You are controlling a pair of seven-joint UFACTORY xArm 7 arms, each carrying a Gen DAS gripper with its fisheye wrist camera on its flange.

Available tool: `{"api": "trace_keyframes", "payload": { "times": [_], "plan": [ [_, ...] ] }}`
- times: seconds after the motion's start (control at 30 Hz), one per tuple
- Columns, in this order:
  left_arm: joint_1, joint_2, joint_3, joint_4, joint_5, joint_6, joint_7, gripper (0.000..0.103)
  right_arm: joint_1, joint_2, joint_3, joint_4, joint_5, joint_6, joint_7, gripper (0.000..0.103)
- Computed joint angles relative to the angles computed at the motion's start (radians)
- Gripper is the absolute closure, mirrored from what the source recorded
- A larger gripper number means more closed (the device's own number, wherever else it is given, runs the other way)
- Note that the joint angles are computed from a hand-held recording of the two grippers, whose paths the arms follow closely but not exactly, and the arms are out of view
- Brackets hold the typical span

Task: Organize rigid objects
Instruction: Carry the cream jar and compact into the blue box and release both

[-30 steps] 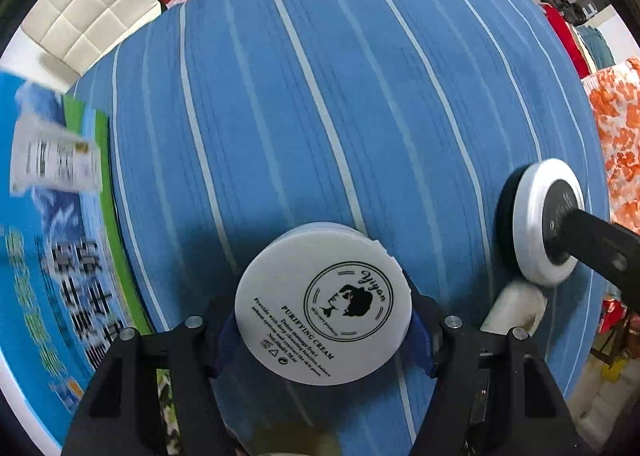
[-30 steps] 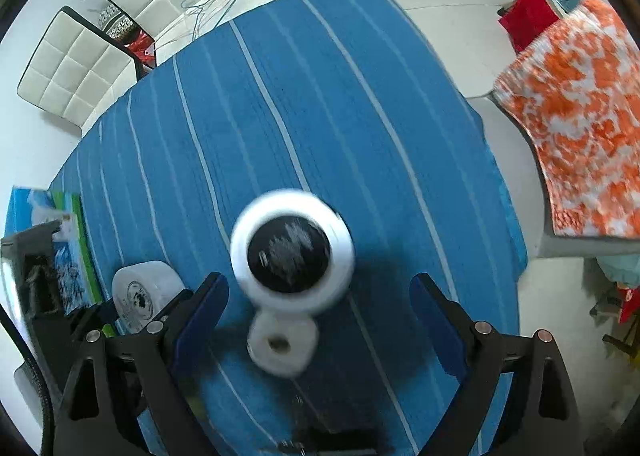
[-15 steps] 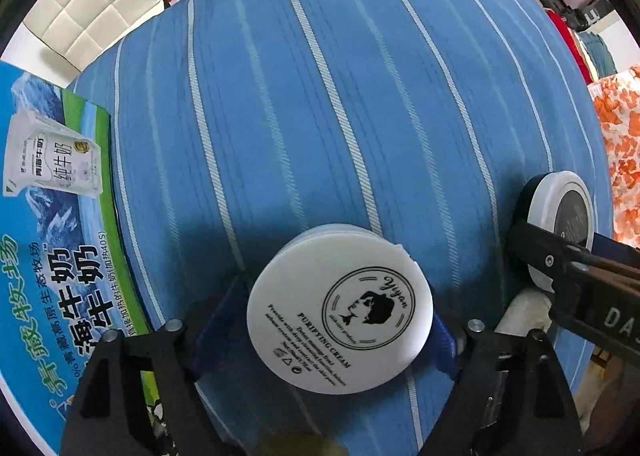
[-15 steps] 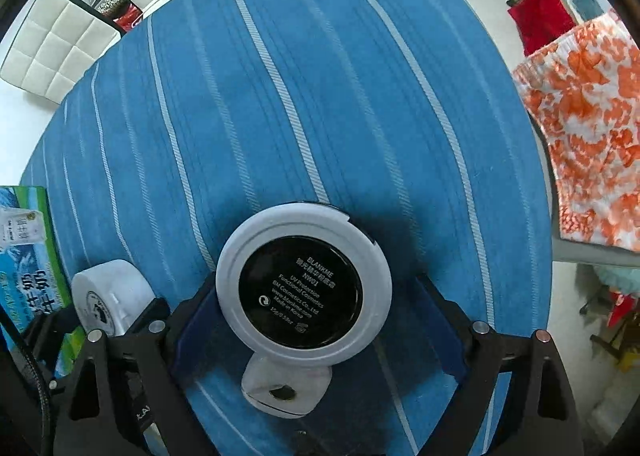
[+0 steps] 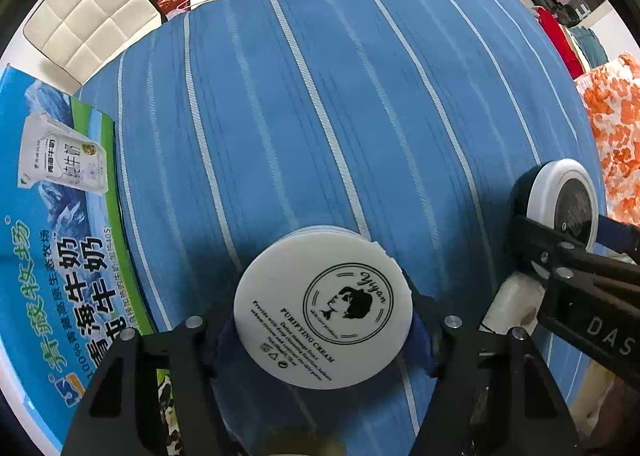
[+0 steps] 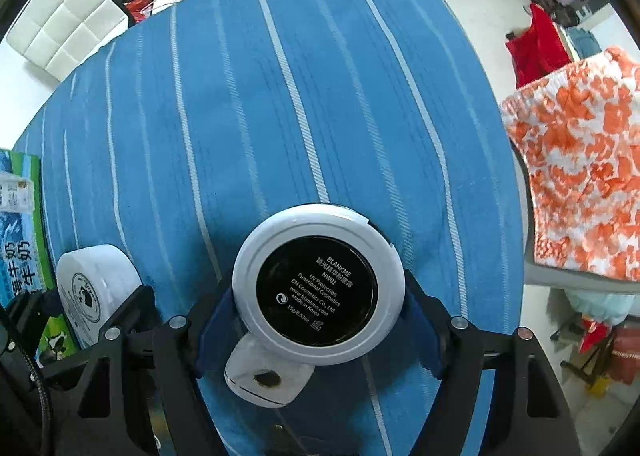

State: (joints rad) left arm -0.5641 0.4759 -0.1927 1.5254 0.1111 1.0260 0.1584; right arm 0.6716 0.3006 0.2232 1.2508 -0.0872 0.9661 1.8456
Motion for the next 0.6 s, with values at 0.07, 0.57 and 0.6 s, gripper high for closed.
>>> {"api": "trace_keyframes", "payload": {
  "times": [0.07, 0.57, 0.6],
  "plan": [
    [0.002, -0.025, -0.007, -0.018, -0.012, 0.0, 0.0, 0.038, 0.009, -0.008, 0.0, 0.011, -0.016, 0.018, 0.013, 0.025],
    [0.087, -0.242, -0.036, -0.135, -0.17, -0.039, 0.127, 0.038, 0.076, -0.053, 0.022, 0.164, -0.137, 0.266, 0.113, 0.025],
    [0.095, -0.256, -0.036, -0.133, -0.187, -0.035, 0.139, 0.038, 0.081, -0.052, 0.025, 0.177, -0.143, 0.275, 0.119, 0.025]
  ]
}}
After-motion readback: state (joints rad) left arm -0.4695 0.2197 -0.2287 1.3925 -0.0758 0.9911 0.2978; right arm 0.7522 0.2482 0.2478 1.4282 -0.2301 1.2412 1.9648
